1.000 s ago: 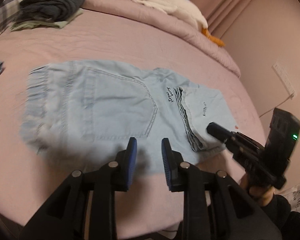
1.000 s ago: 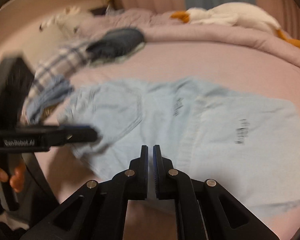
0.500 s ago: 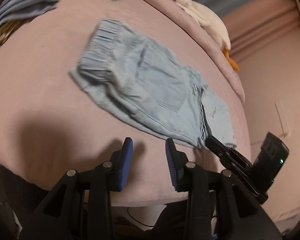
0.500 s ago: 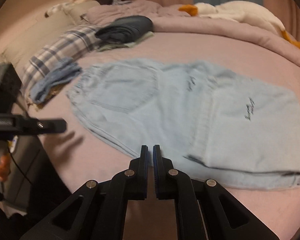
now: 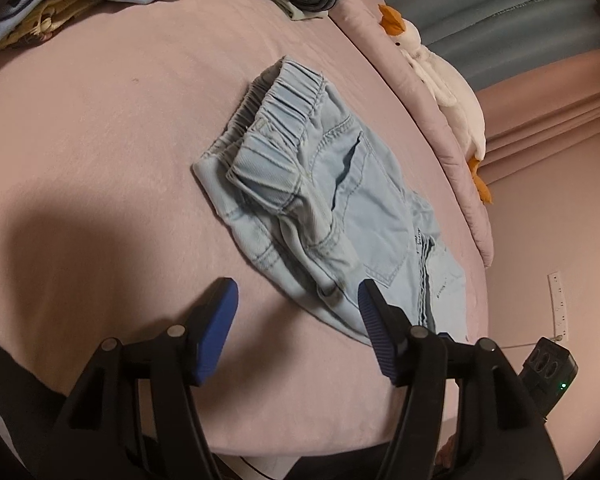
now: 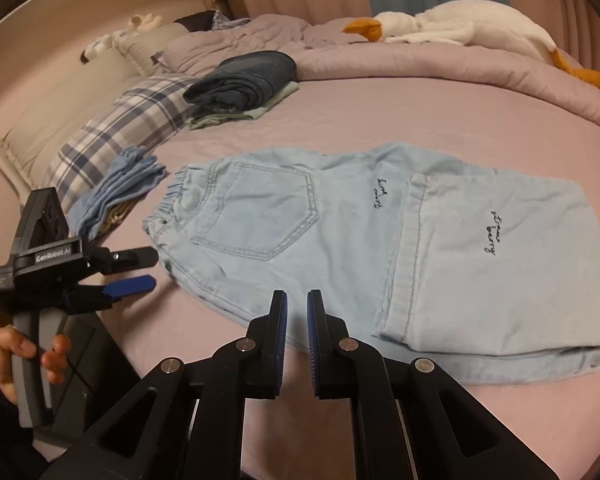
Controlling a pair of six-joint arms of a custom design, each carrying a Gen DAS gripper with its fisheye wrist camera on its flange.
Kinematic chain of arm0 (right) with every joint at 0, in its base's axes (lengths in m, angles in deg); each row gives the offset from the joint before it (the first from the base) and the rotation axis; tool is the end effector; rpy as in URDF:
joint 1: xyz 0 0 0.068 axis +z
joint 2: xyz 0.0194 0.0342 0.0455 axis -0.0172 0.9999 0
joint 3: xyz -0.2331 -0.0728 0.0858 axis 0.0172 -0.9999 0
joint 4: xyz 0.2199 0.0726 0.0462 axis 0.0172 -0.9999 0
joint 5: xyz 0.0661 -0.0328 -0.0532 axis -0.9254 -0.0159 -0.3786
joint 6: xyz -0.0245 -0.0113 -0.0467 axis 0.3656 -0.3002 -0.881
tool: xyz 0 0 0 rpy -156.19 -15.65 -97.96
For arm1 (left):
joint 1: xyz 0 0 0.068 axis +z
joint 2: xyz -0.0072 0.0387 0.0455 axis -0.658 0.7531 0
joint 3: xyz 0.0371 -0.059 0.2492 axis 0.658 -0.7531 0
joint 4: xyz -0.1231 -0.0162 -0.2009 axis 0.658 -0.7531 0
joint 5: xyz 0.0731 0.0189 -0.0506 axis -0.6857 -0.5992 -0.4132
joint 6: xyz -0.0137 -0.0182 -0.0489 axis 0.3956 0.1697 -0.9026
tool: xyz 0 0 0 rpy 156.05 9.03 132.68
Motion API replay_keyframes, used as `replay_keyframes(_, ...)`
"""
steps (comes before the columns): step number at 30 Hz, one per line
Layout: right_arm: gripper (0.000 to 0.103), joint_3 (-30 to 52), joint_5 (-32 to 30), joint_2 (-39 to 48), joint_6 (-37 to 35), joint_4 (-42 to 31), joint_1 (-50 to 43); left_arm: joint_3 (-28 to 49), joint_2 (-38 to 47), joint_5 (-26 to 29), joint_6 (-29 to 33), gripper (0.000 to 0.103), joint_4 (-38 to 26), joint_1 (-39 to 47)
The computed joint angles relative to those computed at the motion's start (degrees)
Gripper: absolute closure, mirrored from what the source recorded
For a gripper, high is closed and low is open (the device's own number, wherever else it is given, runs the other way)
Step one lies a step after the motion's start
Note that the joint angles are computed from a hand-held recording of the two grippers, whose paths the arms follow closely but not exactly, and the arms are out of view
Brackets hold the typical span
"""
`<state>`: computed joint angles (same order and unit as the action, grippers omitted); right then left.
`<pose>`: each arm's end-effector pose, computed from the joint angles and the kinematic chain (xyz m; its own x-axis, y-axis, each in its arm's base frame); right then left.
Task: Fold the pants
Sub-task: 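Open the left tool and move it to the elastic waistband, then grasp the elastic waistband with the left tool and lift it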
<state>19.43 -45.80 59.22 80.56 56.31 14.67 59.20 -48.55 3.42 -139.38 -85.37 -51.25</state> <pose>0.2259 0.0806 0.1705 -0.6780 -0.3074 -0.6677 -0.6128 0.7381 0.2823 0.1251 -0.0292 0.1585 -0.6435 -0.6968 -0.3167 -0.3689 0.6449 -0.6693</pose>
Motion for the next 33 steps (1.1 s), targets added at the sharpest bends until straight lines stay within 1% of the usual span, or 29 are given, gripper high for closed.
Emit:
replay_keyframes(4, 0.094, 0.4, 0.8, 0.6, 0.1, -0.5, 0.4, 0.0, 2.5, -2.5, 0.2, 0.04, 2.0, -1.7)
replay_keyframes(8, 0.094, 1.0, 1.0, 1.3, 0.8, -0.7, 0.7, 0.4, 6.5, -3.1, 0.9, 0.04, 5.3, -1.0)
replay_keyframes(9, 0.092, 1.2, 1.0, 1.5, 1.1, -0.7, 0.7, 0.4, 7.3, -3.2, 0.8, 0.04, 6.0, -0.8)
replay_keyframes(10, 0.089, 1.6, 0.8, 1.8, 1.5, -0.9, 0.6, 0.5, 8.0, -3.3, 0.6, 0.04, 6.7, -0.7)
replay_keyframes(12, 0.058, 1.4, 0.9, 1.8, 2.6, -0.2, 0.4, 0.8, 9.3, -3.9, 0.5, 0.039, 7.6, -0.9)
replay_keyframes(13, 0.054, 1.1, 0.8, 1.5, 3.1, 0.4, 0.2, 0.9, 9.7, -4.1, 0.5, 0.038, 8.0, -1.0)
replay_keyframes(19, 0.054, 2.1, 0.1, 2.1, 3.3, 0.2, -0.4, 0.9, 12.2, -2.7, 1.0, 0.038, 11.0, 1.5)
replay_keyframes(27, 0.053, 2.9, 1.1, 3.4, 3.5, -0.4, 1.1, 1.2, 14.5, -1.6, 2.1, 0.035, 13.5, 3.1)
replay_keyframes(33, 0.053, 3.6, 2.5, 3.9, 3.7, -0.8, 2.3, 1.8, 18.5, 0.7, 3.6, 0.034, 17.5, 6.1)
